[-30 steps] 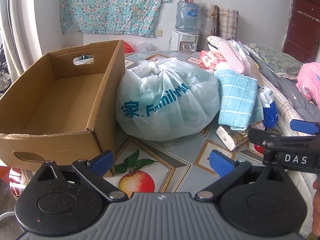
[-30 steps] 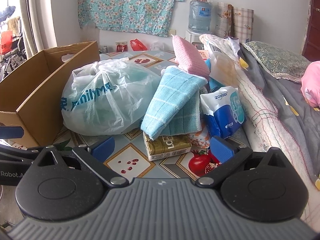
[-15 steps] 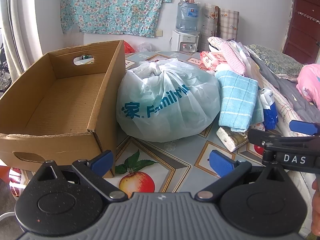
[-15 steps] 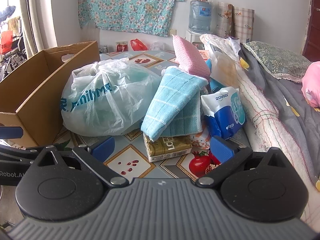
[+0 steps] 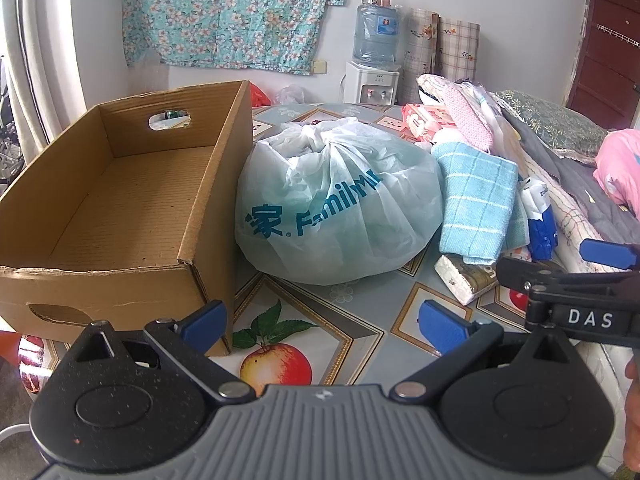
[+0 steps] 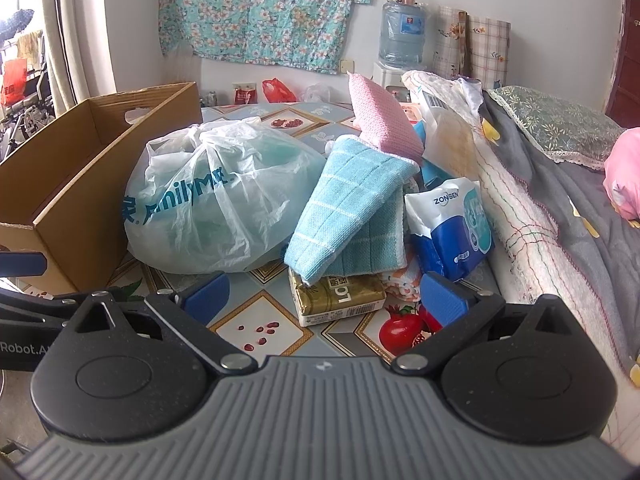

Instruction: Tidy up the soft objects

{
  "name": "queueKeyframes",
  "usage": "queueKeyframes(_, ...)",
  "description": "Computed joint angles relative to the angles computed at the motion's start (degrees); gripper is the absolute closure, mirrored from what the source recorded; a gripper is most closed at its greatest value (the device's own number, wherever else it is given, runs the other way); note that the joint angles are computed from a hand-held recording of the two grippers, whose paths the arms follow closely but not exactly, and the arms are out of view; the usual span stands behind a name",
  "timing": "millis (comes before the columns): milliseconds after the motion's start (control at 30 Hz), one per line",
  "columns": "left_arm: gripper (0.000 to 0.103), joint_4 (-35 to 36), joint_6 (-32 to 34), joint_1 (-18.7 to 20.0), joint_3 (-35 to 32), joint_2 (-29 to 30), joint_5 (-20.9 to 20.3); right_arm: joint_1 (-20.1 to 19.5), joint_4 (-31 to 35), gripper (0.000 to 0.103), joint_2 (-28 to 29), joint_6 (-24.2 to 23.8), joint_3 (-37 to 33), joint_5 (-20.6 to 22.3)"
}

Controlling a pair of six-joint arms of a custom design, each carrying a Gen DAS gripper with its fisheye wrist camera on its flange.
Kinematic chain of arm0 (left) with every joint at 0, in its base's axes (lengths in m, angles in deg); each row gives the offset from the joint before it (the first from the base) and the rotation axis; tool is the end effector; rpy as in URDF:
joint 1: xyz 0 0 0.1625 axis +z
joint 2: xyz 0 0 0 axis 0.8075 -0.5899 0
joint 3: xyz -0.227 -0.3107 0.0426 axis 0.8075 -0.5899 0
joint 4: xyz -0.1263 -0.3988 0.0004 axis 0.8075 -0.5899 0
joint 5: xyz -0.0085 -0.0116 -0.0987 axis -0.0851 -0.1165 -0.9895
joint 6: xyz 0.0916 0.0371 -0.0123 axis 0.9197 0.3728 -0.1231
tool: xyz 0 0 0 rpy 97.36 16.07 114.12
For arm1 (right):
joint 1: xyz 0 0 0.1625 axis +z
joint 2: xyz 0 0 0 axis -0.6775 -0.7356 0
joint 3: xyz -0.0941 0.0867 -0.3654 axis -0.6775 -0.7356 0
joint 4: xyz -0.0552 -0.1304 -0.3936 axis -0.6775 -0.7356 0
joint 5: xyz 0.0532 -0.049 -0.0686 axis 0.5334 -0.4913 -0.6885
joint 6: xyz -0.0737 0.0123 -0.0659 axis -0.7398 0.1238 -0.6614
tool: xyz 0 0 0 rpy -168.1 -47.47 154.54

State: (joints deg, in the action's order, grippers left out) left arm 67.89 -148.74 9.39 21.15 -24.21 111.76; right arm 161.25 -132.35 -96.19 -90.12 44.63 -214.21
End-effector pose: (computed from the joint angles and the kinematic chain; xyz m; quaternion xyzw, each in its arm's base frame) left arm -0.1386 -0.7031 0.2591 0.2730 0.8717 -0.2919 0.2835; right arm 0.3939 -0.6212 0.0851 0.0987 -0.8170 0.4092 0.3942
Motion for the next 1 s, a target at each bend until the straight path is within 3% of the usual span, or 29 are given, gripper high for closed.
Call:
queueKeyframes(800,0.000,1.0,-0.7,0.3,-0.9,0.8,-0.3,-0.4,0.3,0.001,-0.6,1.2,1.2,0.6)
queueKeyframes(1000,0.000,-2.8,2.4,-0.6,3.5,-0.2,-2.3,-1.5,-3.6,0.001,-2.8,3.0,5.5,1.7)
